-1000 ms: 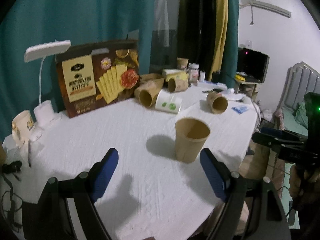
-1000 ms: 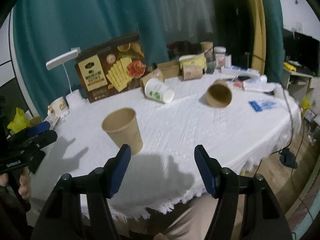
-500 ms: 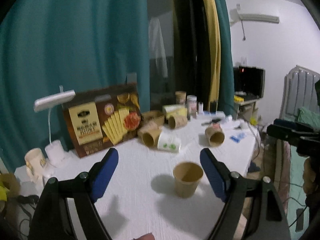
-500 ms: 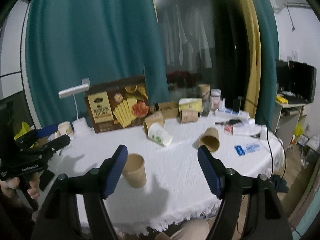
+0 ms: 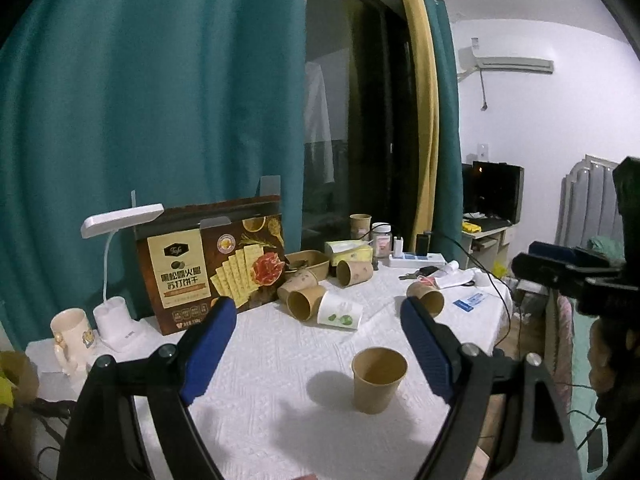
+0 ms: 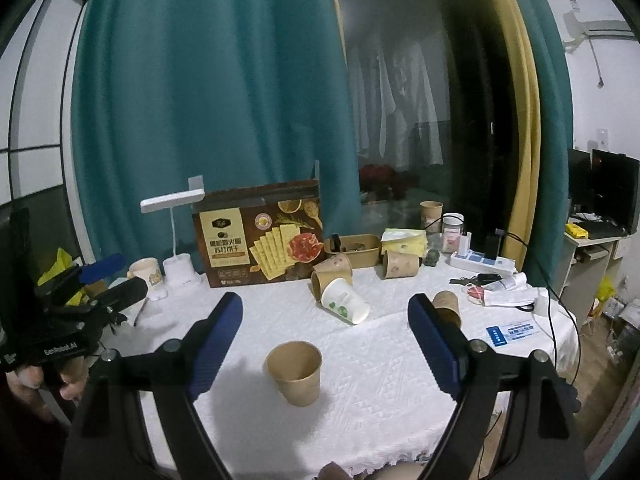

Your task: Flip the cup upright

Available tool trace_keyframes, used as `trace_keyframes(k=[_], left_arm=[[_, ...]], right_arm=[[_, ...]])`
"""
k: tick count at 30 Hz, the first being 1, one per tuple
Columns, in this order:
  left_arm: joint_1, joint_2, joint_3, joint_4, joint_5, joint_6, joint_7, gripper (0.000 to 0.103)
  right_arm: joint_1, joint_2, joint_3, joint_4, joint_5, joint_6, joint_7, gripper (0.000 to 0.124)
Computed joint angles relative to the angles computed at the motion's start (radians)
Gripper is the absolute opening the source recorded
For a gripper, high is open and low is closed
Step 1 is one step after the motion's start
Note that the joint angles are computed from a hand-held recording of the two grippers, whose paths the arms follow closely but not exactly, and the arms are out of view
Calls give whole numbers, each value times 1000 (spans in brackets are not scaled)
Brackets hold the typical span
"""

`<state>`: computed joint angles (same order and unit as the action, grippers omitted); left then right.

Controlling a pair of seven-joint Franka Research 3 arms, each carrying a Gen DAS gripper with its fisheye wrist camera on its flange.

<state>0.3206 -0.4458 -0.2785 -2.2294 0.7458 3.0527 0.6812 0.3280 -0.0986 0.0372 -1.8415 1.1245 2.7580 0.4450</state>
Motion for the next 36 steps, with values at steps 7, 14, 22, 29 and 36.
trace_keyframes(k=[7,14,22,29,36], left_arm=[[-8,13,19,-13,-11,2,0,89],[-35,36,42,-10,-36,10,37,89],[-18,41,26,-8,-37,14,29,89],[-12,43,22,-7,-26,17,23,89],[-16,43,25,-8,-27,17,22,89]], right_arm=[[2,25,13,9,-36,8,33,83],[-2,36,18,17,-45,7,41,83],[-2,44,24,18,-40,11,35,83],[-3,43,24,18,-41,11,36,83],[-1,43,25,12,-34,15,33,83]])
